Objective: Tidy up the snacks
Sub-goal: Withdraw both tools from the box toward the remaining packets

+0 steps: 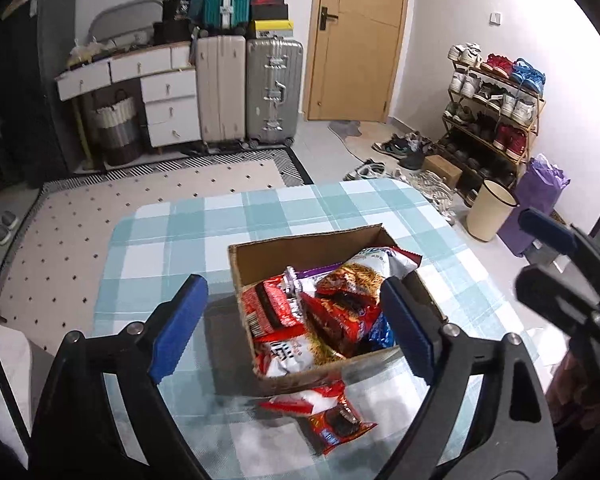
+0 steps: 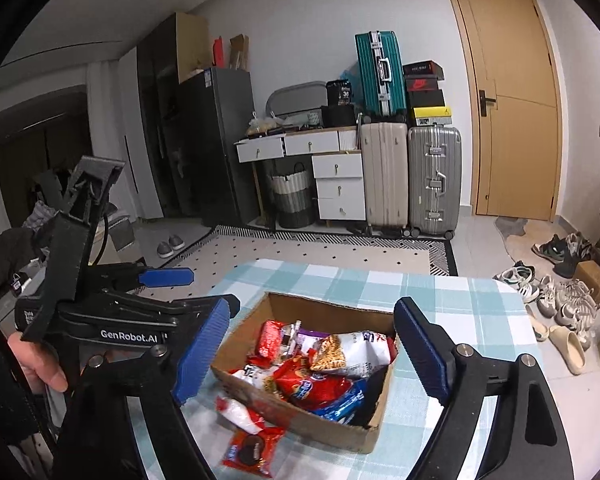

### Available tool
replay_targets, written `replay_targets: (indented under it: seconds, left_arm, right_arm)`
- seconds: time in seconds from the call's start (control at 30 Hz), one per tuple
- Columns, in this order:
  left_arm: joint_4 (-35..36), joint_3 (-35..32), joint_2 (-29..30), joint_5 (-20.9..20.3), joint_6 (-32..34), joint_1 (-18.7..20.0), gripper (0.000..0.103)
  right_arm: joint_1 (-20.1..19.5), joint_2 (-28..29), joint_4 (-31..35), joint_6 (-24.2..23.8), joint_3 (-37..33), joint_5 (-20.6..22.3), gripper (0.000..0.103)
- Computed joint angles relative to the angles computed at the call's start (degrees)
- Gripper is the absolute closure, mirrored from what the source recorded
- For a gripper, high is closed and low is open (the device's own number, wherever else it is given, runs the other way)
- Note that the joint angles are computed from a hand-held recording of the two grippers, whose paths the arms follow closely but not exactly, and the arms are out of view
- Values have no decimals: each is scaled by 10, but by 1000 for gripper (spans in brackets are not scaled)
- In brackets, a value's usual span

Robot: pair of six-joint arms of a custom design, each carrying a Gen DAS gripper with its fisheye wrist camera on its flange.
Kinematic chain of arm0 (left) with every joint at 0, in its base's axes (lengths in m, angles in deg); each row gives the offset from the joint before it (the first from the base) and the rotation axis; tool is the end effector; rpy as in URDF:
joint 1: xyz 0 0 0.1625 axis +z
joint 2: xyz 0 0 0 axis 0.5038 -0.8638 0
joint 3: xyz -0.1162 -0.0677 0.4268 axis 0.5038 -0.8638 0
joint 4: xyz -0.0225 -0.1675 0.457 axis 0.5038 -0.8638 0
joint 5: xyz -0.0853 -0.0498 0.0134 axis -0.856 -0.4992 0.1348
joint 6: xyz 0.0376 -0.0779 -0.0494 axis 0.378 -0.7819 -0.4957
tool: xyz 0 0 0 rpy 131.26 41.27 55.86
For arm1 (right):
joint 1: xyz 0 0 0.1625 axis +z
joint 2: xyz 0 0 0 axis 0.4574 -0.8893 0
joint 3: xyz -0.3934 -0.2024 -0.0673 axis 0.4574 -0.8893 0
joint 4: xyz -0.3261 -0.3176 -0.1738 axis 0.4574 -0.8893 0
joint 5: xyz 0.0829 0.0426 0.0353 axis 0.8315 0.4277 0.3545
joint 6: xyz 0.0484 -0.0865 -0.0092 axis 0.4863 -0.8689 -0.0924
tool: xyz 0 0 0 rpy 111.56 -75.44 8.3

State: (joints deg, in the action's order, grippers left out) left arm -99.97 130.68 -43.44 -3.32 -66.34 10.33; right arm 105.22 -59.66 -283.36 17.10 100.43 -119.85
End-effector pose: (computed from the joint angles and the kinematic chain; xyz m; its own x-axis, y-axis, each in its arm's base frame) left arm -0.1464 -0.4105 0.4667 -0.7607 0.0411 -0.6478 0.5132 0.6492 -0.5614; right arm 0.4951 -0.4043 0.0933 -0.6688 -0.5591 0.4900 -0.7355 0.4017 -0.5456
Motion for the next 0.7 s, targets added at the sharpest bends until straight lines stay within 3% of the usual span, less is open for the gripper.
replay_targets:
  seconds: [0.17, 0.3, 0.4, 0.7]
  left_arm:
    - [81, 18, -44, 27, -62, -39, 15]
    - [156, 35, -86, 57, -124, -77, 3]
    - [228, 47, -121, 83, -181, -110, 1]
    - [562, 55, -220, 99, -473, -191, 1]
  right_arm:
    - [20, -13, -17, 10, 18, -14, 11]
    - [31, -23, -24, 27, 38, -21, 8]
    - [38, -30, -30, 40, 53, -25, 7]
    - [52, -39, -39, 63, 97, -25, 4]
